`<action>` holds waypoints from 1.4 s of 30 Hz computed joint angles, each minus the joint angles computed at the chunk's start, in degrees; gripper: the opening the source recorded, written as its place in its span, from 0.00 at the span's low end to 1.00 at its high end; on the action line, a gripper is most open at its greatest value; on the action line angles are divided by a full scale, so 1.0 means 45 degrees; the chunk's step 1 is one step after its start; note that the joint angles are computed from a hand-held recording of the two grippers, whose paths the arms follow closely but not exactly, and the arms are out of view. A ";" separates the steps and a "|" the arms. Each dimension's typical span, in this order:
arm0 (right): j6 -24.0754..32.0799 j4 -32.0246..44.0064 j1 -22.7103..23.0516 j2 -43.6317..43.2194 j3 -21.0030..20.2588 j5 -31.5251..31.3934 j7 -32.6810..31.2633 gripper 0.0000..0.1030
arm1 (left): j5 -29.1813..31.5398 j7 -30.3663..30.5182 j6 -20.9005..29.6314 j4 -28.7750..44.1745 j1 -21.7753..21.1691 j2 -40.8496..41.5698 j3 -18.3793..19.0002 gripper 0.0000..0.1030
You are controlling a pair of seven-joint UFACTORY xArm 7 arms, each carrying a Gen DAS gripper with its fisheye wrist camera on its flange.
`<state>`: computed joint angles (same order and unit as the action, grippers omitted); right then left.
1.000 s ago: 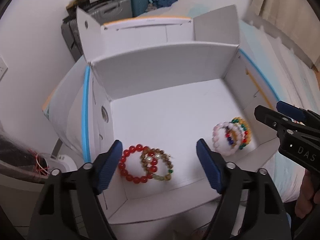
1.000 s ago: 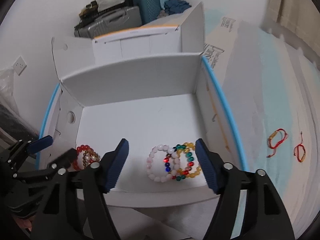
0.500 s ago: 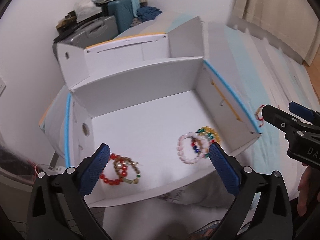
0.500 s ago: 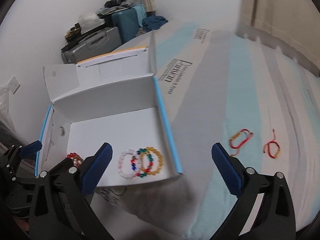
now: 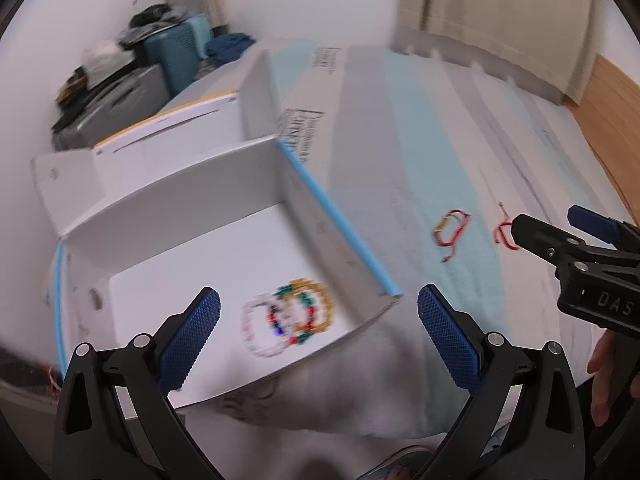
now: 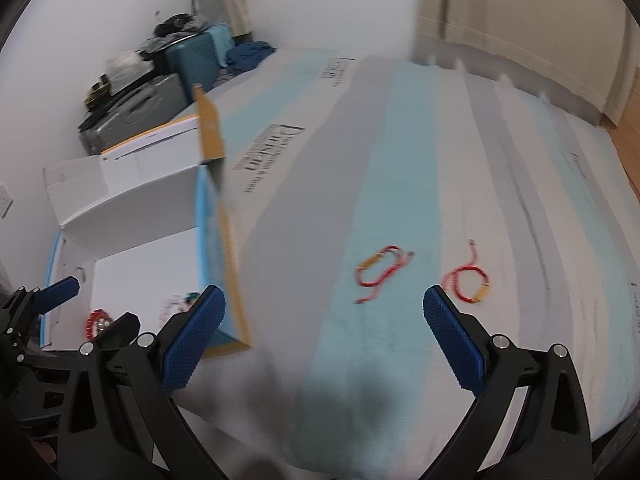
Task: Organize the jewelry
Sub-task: 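Move both tools back over the two red cord bracelets on the bed, then grasp a red cord bracelet with the left tool while the right tool grasps the other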
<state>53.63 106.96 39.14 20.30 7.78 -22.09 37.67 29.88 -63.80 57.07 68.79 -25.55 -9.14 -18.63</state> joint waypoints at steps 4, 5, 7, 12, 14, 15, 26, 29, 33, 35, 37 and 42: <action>-0.0465 -0.1246 -0.0621 -0.0719 -0.0122 0.0203 0.0006 0.93 | 0.0359 -0.0060 -0.0078 0.1165 -0.0284 0.1326 -0.0055 0.94; -0.0546 -0.1530 -0.0781 -0.0879 -0.0124 0.0215 0.0007 0.93 | 0.0428 -0.0057 -0.0109 0.1447 -0.0424 0.1646 0.0012 0.94; -0.0749 -0.1987 -0.1150 -0.1104 -0.0114 0.0302 -0.0114 0.93 | 0.0637 0.0039 -0.0118 0.2152 -0.0764 0.2411 0.0174 0.94; -0.1276 -0.2973 -0.2072 -0.1418 -0.0118 0.0740 -0.0374 0.93 | 0.0903 0.0455 -0.0257 0.3944 -0.1689 0.4330 0.0827 0.94; -0.1603 -0.3329 -0.2466 -0.1444 -0.0109 0.1145 -0.0600 0.93 | 0.0870 0.0594 -0.0501 0.4365 -0.1966 0.4827 0.1135 0.94; -0.1737 -0.3472 -0.2634 -0.1426 -0.0122 0.1296 -0.0714 0.93 | 0.0844 0.0656 -0.0694 0.4480 -0.2086 0.5020 0.1292 0.94; -0.2091 -0.3264 -0.3690 0.0081 -0.0445 0.2414 -0.1868 0.87 | -0.0292 0.2039 -0.1809 0.7254 -0.2863 0.8381 0.2795 0.94; -0.2055 -0.2907 -0.3715 0.0606 -0.0573 0.2461 -0.2073 0.86 | -0.0693 0.2535 -0.1956 0.8107 -0.2939 0.9252 0.3089 0.94; -0.1890 -0.2374 -0.3758 0.1307 -0.0727 0.2632 -0.2197 0.81 | -0.1123 0.2966 -0.2059 0.8993 -0.3076 1.0180 0.3444 0.93; -0.1851 -0.2190 -0.3790 0.1580 -0.0754 0.2715 -0.2329 0.79 | -0.1258 0.3036 -0.2232 0.9205 -0.3128 1.0509 0.3614 0.91; -0.1785 -0.1992 -0.3802 0.1863 -0.0783 0.2783 -0.2442 0.77 | -0.1433 0.3119 -0.2323 0.9395 -0.3140 1.0794 0.3710 0.89; -0.1619 -0.1643 -0.3873 0.2358 -0.0865 0.3023 -0.2572 0.69 | -0.1771 0.3574 -0.2153 1.0210 -0.3255 1.1520 0.3852 0.84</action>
<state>46.35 99.56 21.71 30.91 3.89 -8.48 26.09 21.91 -47.72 47.38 114.74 -40.20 42.70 -1.30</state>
